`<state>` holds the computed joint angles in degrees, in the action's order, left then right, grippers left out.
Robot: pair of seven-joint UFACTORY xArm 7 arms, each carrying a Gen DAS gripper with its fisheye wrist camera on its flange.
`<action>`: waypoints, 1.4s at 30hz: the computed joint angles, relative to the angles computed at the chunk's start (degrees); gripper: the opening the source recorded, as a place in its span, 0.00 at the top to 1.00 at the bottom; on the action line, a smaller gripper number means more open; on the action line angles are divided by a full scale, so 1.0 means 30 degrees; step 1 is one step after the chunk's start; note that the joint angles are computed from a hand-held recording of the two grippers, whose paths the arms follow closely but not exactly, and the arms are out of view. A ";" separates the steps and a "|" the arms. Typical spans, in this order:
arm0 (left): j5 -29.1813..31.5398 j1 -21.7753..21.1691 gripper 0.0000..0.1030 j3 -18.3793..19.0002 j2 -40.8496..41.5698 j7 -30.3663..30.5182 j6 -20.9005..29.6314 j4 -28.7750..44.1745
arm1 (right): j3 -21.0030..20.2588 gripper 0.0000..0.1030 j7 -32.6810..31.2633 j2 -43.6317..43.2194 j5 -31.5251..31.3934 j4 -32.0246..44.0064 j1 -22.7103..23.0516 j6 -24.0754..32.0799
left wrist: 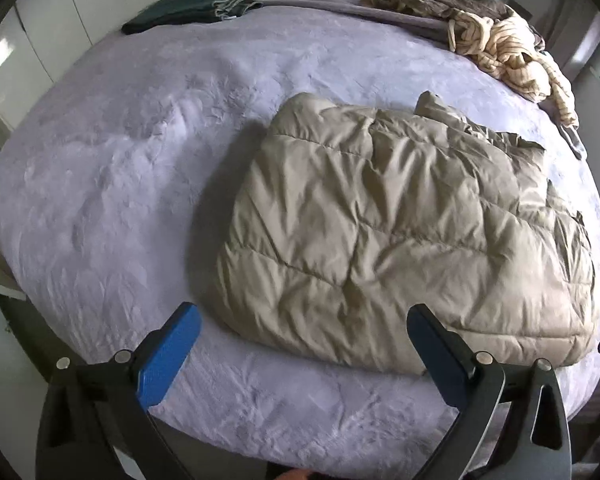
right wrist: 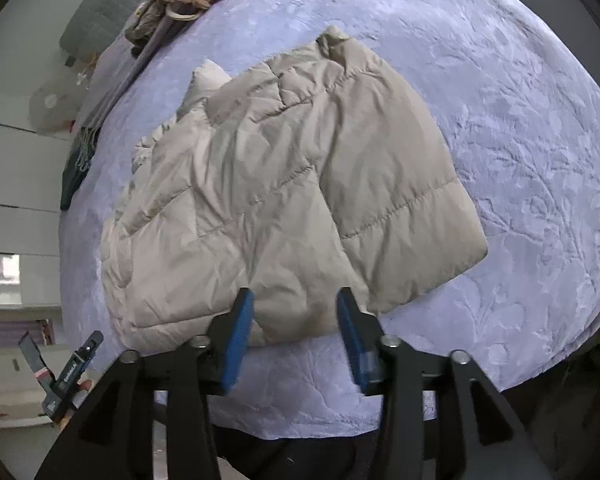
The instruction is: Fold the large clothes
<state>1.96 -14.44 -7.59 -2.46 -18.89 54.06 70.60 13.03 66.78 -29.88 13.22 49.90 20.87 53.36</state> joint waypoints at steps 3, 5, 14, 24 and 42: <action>0.0050 -0.0088 0.00 -0.0097 -0.0346 -0.0434 0.0437 -0.0075 | 0.0085 0.43 -0.0002 -0.0266 -0.0021 -0.0048 0.0053 -0.0021; 0.0050 -0.0145 0.00 -0.0168 -0.0660 -0.0728 0.0863 -0.0216 | 0.0231 0.40 0.0063 -0.0377 -0.0191 -0.0007 0.0068 0.0071; -0.1376 -0.0154 0.00 -0.0056 -0.1513 0.0086 0.1384 -0.1112 | 0.0868 0.17 -0.0537 0.0181 -0.1172 0.0779 0.0459 0.0387; -0.3253 0.0253 0.00 0.0447 0.0558 0.4030 0.0841 0.1253 | 0.2017 0.15 0.1522 0.3126 -0.3310 0.3124 0.0249 0.0002; -0.4410 0.1824 0.00 0.0753 0.5788 0.7075 0.3307 0.6369 | 0.0394 0.15 0.2741 1.2172 -0.3706 1.1227 0.2821 0.0702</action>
